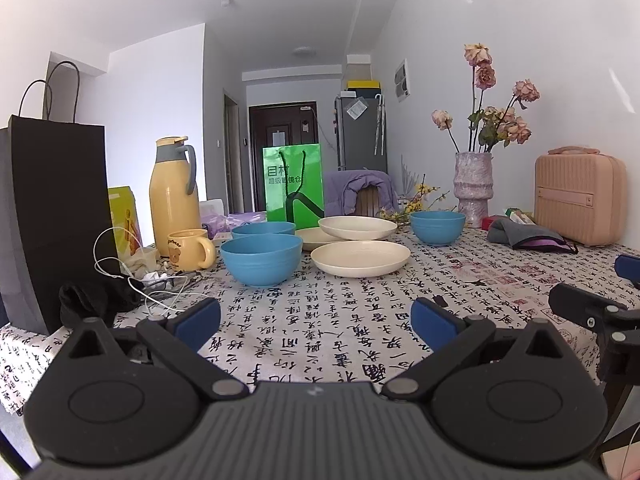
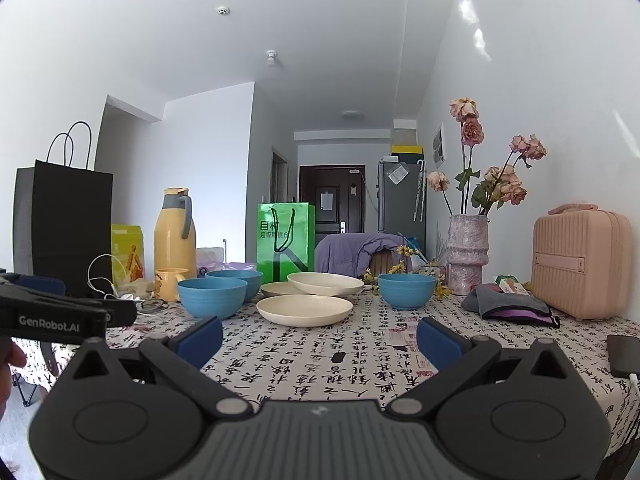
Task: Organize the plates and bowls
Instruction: 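Move both grippers toward the large cream plate beside the blue bowls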
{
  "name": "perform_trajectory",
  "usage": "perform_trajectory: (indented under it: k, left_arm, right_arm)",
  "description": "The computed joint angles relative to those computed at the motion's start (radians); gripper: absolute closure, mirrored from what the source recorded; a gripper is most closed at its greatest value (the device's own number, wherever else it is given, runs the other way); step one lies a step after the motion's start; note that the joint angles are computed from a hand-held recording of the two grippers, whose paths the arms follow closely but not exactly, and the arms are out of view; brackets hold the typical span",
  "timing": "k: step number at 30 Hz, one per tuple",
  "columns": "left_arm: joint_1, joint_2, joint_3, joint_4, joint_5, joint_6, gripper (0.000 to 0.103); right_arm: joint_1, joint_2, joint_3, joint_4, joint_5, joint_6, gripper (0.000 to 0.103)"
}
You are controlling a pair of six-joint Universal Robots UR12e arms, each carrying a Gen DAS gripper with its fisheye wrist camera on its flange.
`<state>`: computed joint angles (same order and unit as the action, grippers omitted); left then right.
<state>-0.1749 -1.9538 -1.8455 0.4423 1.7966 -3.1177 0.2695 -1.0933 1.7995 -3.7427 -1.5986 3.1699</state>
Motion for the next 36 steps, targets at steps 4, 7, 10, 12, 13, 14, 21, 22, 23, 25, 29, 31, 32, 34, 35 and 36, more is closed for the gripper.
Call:
perform_trajectory:
  k: [4, 7, 10, 12, 13, 14, 21, 22, 23, 25, 29, 31, 32, 34, 35, 36]
  left_arm:
    - [0.003, -0.028, 0.02, 0.062, -0.032, 0.029, 0.0]
    - [0.015, -0.03, 0.034, 0.042, -0.085, 0.016, 0.0]
    - [0.028, -0.036, 0.044, 0.04, -0.122, -0.046, 0.0]
    - [0.021, -0.051, 0.065, 0.036, -0.069, -0.061, 0.0]
    - [0.018, -0.055, 0.077, 0.016, -0.05, -0.063, 0.0]
    - [0.017, -0.058, 0.091, -0.02, -0.03, -0.067, 0.0]
    - [0.033, -0.131, 0.246, -0.181, -0.015, -0.146, 0.0]
    - [0.034, -0.151, 0.28, -0.198, -0.004, -0.165, 0.0]
    - [0.033, -0.167, 0.314, -0.231, 0.011, -0.185, 0.0]
    - [0.042, -0.206, 0.389, -0.299, -0.009, -0.216, 0.0]
    - [0.05, -0.283, 0.535, -0.44, -0.021, -0.27, 0.0]
    - [0.054, -0.315, 0.595, -0.507, -0.039, -0.295, 0.001]
    - [0.055, -0.331, 0.627, -0.548, -0.042, -0.312, 0.002]
    - [0.052, -0.363, 0.692, -0.635, -0.037, -0.347, 0.006]
    - [0.053, -0.377, 0.717, -0.656, -0.046, -0.351, 0.007]
    - [0.051, -0.391, 0.741, -0.677, -0.044, -0.356, 0.011]
  right_arm:
    - [-0.008, 0.01, -0.023, 0.025, -0.001, 0.002, 0.0]
    - [-0.014, 0.019, -0.044, 0.045, 0.0, -0.001, 0.0]
    - [-0.018, 0.027, -0.06, 0.06, 0.002, 0.015, 0.0]
    - [-0.021, 0.034, -0.074, 0.072, 0.003, 0.03, 0.0]
    - [-0.022, 0.038, -0.082, 0.079, 0.001, 0.034, 0.0]
    - [-0.023, 0.044, -0.092, 0.089, -0.001, 0.037, 0.0]
    - [-0.051, 0.1, -0.223, 0.198, 0.032, 0.064, 0.0]
    - [-0.058, 0.111, -0.25, 0.229, 0.051, 0.083, 0.0]
    - [-0.069, 0.126, -0.285, 0.26, 0.085, 0.107, 0.0]
    - [-0.086, 0.164, -0.356, 0.301, 0.134, 0.159, 0.0]
    - [-0.113, 0.217, -0.531, 0.597, 0.261, 0.082, 0.0]
    - [-0.111, 0.261, -0.603, 0.605, 0.244, 0.074, 0.0]
    - [-0.111, 0.283, -0.643, 0.628, 0.241, 0.066, 0.0]
    - [-0.108, 0.332, -0.744, 0.724, 0.241, 0.033, 0.001]
    - [-0.108, 0.359, -0.804, 0.797, 0.245, 0.002, 0.003]
    - [-0.109, 0.388, -0.86, 0.847, 0.258, -0.027, 0.01]
